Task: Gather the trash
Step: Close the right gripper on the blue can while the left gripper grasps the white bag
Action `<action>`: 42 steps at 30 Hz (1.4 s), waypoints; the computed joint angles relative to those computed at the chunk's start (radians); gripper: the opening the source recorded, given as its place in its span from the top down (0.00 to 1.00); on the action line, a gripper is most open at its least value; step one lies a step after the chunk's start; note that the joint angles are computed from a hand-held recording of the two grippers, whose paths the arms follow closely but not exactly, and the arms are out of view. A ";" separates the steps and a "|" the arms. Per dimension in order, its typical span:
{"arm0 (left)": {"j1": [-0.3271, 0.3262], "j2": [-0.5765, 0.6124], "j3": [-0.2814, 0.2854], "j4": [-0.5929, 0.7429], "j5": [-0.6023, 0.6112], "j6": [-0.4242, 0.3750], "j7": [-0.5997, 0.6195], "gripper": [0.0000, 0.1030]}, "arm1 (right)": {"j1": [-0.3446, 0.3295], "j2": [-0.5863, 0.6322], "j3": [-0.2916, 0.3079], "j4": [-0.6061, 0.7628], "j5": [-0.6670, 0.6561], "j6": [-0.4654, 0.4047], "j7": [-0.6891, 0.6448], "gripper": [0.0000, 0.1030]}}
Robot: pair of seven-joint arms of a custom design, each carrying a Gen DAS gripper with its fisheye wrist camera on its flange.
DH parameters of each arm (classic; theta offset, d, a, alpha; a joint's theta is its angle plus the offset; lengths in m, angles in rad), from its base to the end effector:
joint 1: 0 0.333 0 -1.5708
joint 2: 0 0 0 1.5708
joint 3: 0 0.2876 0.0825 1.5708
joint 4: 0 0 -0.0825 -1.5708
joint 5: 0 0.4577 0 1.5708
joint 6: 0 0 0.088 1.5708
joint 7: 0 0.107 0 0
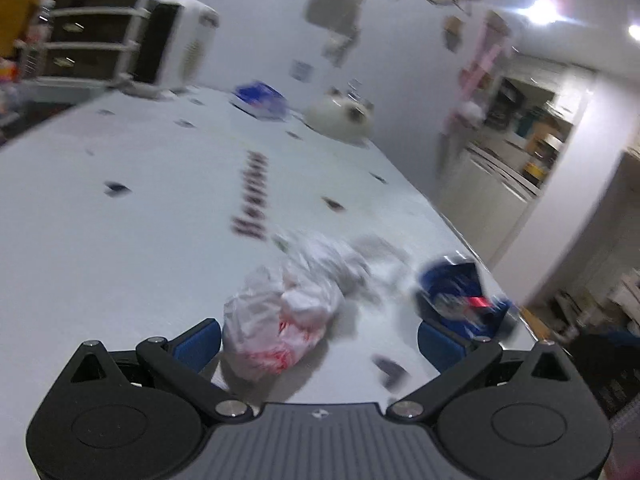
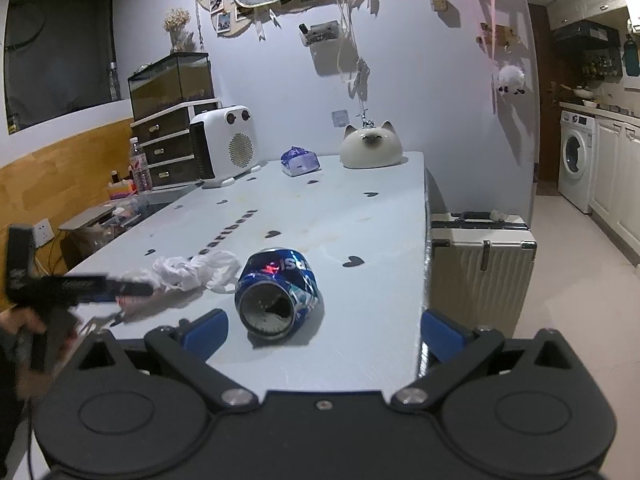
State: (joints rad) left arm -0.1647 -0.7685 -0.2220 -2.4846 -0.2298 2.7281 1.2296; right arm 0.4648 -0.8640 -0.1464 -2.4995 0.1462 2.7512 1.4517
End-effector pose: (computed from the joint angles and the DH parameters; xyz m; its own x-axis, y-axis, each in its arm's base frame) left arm 0.4292 -0.1829 0.6215 -0.0896 -0.9324 0.3501 -0.5991 -0.2303 -0.7668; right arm 0.4196 0.1167 0.6618 0.3963 -0.9058 -0.1495 -0.4537 -0.0516 -0.8897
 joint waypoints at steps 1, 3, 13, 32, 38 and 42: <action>-0.022 -0.001 0.012 0.005 -0.004 -0.024 0.024 0.01 | 0.006 0.021 0.002 0.011 0.004 0.012 0.003 0.00; -0.048 -0.004 0.020 0.011 -0.005 -0.049 0.065 0.01 | 0.027 0.071 0.000 0.040 0.013 0.040 0.000 0.00; 0.005 -0.048 -0.058 0.004 0.048 -0.069 0.039 0.08 | 0.176 0.317 -0.043 0.275 0.056 -0.050 -0.314 0.11; 0.082 -0.061 -0.104 0.003 0.199 -0.088 -0.144 0.08 | -0.095 0.718 0.244 0.813 -0.295 -0.658 -0.183 0.58; 0.098 -0.039 -0.117 0.007 0.222 -0.042 -0.176 0.11 | -0.106 0.573 0.185 0.663 -0.073 -0.564 -0.269 0.66; 0.111 -0.002 -0.124 0.022 0.227 -0.013 -0.199 0.15 | -0.077 0.454 0.121 0.557 0.147 -0.527 -0.328 0.77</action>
